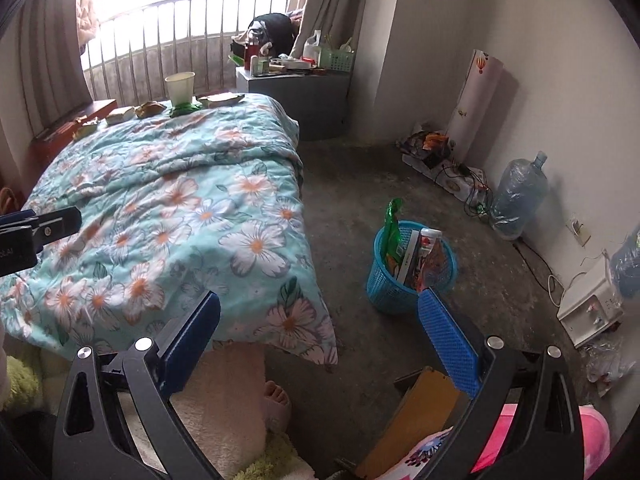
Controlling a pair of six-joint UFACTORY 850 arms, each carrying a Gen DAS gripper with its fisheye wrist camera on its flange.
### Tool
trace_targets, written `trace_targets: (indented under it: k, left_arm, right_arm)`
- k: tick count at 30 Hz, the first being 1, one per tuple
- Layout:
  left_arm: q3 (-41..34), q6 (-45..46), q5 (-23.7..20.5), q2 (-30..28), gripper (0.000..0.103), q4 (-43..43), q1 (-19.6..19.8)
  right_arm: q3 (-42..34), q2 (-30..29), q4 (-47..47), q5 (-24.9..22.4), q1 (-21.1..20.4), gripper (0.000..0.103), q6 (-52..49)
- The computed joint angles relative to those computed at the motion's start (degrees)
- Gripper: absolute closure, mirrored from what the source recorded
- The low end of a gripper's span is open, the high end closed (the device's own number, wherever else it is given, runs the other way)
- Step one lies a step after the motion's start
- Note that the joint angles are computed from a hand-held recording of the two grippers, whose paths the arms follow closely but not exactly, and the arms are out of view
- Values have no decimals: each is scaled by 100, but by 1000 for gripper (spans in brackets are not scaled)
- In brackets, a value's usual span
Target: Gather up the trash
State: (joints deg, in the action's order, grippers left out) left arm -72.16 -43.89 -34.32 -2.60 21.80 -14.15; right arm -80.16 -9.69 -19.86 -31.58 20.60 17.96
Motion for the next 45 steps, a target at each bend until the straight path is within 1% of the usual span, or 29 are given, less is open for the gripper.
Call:
trace_targets:
  k: [4,10,14,19,34,45]
  left_arm:
    - [-41,-227,-159,-18,9,224,-10]
    - [-118,-140,-351,-91,9,323,-47]
    - [-140,-144,-472,-118,9,550,-122]
    - [-177,-231,-503,-120,9,710,-164]
    - [-295,-181,-523,-205,9,711,-269]
    - [-300,-212,-524,-202,9,730,-265]
  right_arm:
    - [1,-22,63,-63,-66,7,46]
    - [-12,-66,-14,-128,-104,7,125]
    - [-33,-89,-3,-135,-132,7,140]
    - [-21,-77,134,-90,-169,7,53]
    - [-20,-46,259,-69,-233,7,-31]
    - [-22,-46,310,-49,-221,7,-105]
